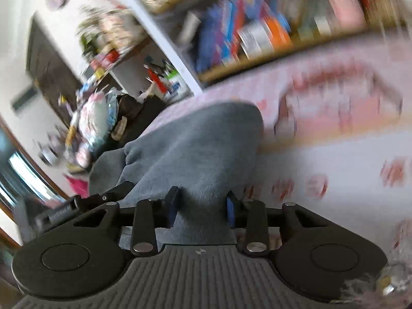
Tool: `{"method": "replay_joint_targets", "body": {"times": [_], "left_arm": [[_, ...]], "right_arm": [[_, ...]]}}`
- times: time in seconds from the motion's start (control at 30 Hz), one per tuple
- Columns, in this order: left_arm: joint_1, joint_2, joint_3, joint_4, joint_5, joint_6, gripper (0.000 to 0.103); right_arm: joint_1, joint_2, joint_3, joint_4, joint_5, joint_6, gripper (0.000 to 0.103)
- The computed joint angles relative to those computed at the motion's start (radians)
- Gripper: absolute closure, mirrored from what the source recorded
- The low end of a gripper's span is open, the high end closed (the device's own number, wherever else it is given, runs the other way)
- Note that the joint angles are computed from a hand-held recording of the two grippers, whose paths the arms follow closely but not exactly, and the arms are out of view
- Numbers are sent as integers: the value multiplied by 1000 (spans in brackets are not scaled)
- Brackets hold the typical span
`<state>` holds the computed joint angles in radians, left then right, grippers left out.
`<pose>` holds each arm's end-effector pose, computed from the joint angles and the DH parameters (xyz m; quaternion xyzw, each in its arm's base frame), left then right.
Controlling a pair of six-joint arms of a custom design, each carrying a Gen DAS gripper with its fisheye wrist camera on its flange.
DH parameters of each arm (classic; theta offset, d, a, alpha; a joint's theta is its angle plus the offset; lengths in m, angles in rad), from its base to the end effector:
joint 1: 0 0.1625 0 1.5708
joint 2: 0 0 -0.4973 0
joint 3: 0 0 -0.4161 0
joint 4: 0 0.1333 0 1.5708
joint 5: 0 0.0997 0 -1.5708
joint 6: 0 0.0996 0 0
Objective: Fold clothes
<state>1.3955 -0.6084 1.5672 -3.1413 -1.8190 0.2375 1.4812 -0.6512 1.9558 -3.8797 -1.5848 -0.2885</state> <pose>-0.0296 -0.7911 0.0844 -0.2304 -0.9185 0.3023 0.1087 0.0739 -0.6518 0.0932 0.0837 -0.8725 0.4716 0.0965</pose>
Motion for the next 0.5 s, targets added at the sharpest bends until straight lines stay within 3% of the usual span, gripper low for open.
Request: {"method": "replay_joint_targets", "body": {"times": [0.07, 0.17, 0.23, 0.5], "left_arm": [[-5, 1, 1, 8, 11, 13, 47], [-1, 2, -5, 22, 11, 10, 42], [-2, 3, -8, 29, 17, 15, 38], [-1, 13, -20, 44, 17, 7, 32]], "right_arm": [[8, 6, 2, -28, -19, -48, 70], [-11, -5, 6, 3, 1, -5, 69], [-26, -13, 7, 29, 18, 34, 60], [-25, -14, -4, 62, 10, 47, 48]]}}
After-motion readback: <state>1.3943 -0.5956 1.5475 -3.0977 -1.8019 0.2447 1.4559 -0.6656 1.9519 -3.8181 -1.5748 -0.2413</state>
